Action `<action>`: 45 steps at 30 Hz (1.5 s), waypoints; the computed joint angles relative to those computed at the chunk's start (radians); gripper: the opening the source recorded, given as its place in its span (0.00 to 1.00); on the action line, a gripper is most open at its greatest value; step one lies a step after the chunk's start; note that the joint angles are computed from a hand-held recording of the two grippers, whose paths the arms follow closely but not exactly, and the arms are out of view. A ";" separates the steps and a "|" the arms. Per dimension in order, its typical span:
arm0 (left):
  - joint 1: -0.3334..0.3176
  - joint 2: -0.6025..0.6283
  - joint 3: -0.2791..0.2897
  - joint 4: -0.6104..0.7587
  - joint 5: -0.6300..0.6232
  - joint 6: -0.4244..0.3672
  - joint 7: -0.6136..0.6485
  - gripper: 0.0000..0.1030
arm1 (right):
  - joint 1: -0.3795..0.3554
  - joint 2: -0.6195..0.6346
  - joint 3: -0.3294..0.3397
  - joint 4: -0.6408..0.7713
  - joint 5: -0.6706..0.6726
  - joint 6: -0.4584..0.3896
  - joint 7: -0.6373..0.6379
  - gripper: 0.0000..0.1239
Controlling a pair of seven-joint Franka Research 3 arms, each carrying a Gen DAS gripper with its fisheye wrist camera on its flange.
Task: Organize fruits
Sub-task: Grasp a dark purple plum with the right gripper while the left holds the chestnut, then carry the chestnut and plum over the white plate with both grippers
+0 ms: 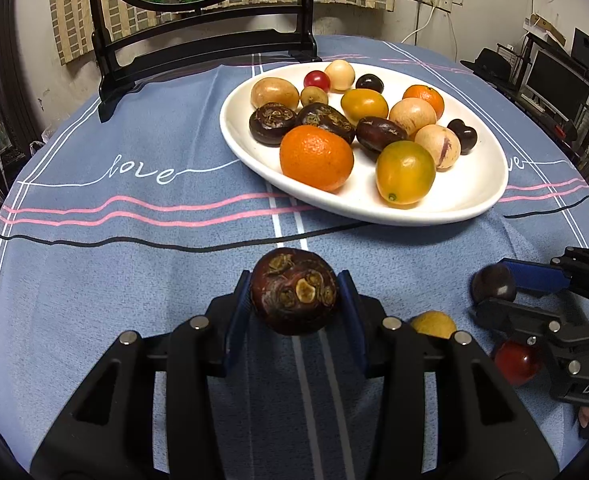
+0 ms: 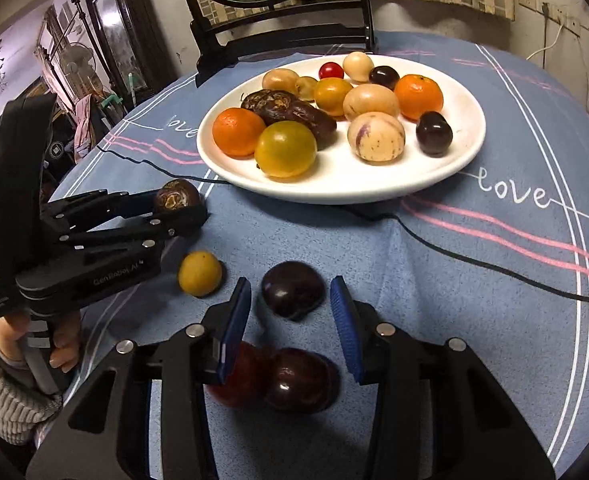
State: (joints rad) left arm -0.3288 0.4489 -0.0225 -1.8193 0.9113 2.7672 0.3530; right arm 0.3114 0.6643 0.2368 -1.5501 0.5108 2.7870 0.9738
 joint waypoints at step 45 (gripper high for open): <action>-0.046 0.176 0.020 0.377 0.135 -0.079 0.011 0.42 | 0.009 0.239 -0.048 0.548 0.046 -0.120 0.107 0.27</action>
State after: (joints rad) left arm -0.3748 0.6251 -0.0022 -1.4427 1.0461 2.6886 0.3636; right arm 0.3200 0.9032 0.1886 -1.0022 0.5564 2.6670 1.0812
